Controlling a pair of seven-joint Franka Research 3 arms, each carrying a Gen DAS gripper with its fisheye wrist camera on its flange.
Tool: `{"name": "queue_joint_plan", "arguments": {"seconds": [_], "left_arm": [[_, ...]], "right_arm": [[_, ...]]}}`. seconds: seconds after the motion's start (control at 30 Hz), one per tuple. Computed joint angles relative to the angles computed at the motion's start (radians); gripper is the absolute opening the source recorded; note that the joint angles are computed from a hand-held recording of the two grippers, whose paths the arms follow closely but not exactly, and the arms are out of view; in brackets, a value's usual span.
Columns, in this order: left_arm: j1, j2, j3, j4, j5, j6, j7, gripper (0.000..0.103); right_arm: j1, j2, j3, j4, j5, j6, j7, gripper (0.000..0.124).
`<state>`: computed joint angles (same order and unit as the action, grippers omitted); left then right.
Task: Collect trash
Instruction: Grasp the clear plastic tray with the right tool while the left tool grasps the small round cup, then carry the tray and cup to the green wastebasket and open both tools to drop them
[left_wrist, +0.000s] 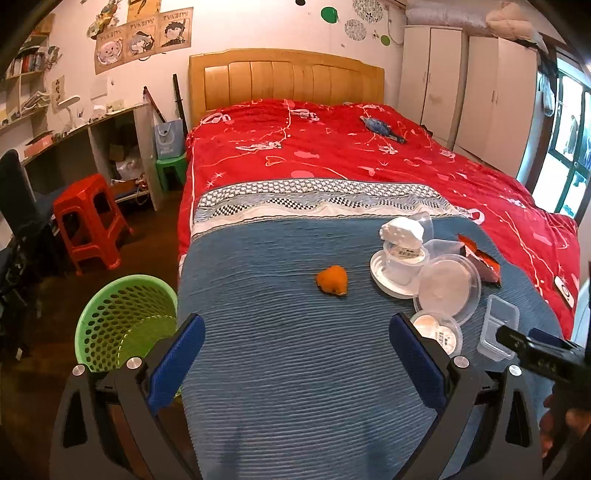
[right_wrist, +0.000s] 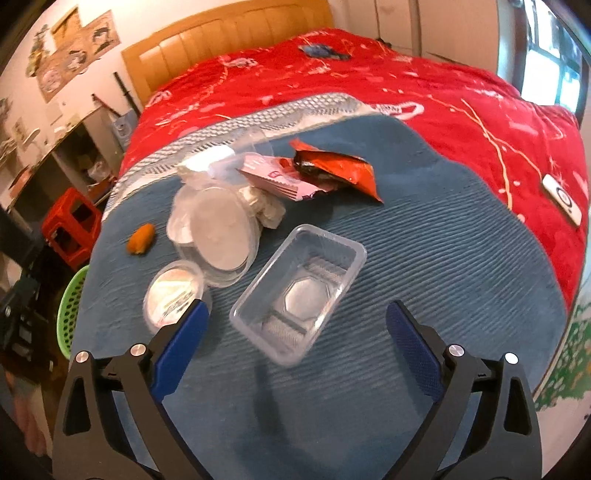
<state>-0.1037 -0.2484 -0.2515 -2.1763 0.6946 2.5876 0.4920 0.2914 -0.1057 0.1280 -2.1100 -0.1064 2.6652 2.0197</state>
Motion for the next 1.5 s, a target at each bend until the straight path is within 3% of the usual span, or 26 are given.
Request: {"name": "queue_joint_plan", "arguments": {"seconds": [0.23, 0.4, 0.63, 0.87, 1.1, 1.27, 1.33, 1.4, 1.5], "left_arm": [[0.000, 0.018, 0.012, -0.004, -0.012, 0.033, 0.025, 0.097], [-0.012, 0.038, 0.027, 0.001, -0.065, 0.073, 0.088, 0.097], [-0.053, 0.090, 0.046, 0.028, -0.205, 0.143, 0.273, 0.097], [-0.096, 0.172, 0.038, 0.090, -0.300, 0.180, 0.471, 0.097], [-0.124, 0.288, 0.026, 0.195, -0.478, 0.140, 0.695, 0.096], [-0.119, 0.351, 0.018, 0.254, -0.550, 0.107, 0.757, 0.095], [-0.118, 0.370, 0.012, 0.272, -0.578, 0.102, 0.790, 0.093], [-0.119, 0.396, 0.008, 0.300, -0.590, 0.078, 0.809, 0.080], [-0.112, 0.422, -0.003, 0.321, -0.645, 0.062, 0.842, 0.069]], "right_arm": [[0.013, 0.097, -0.009, 0.110, -0.057, -0.078, 0.097, 0.090], [0.036, 0.134, -0.030, 0.147, -0.122, -0.120, 0.148, 0.078], [0.040, 0.099, -0.037, 0.099, -0.090, -0.070, 0.086, 0.064], [0.022, 0.035, -0.025, 0.032, -0.072, -0.023, 0.027, 0.059], [-0.001, -0.012, -0.009, -0.017, -0.067, -0.001, -0.011, 0.058], [-0.017, -0.033, -0.003, -0.036, -0.059, 0.006, -0.017, 0.058], [-0.023, -0.040, -0.002, -0.043, -0.055, 0.008, -0.022, 0.058], [-0.028, -0.046, 0.000, -0.050, -0.052, 0.009, -0.022, 0.058], [-0.034, -0.058, 0.000, -0.064, -0.036, 0.012, -0.031, 0.058]]}}
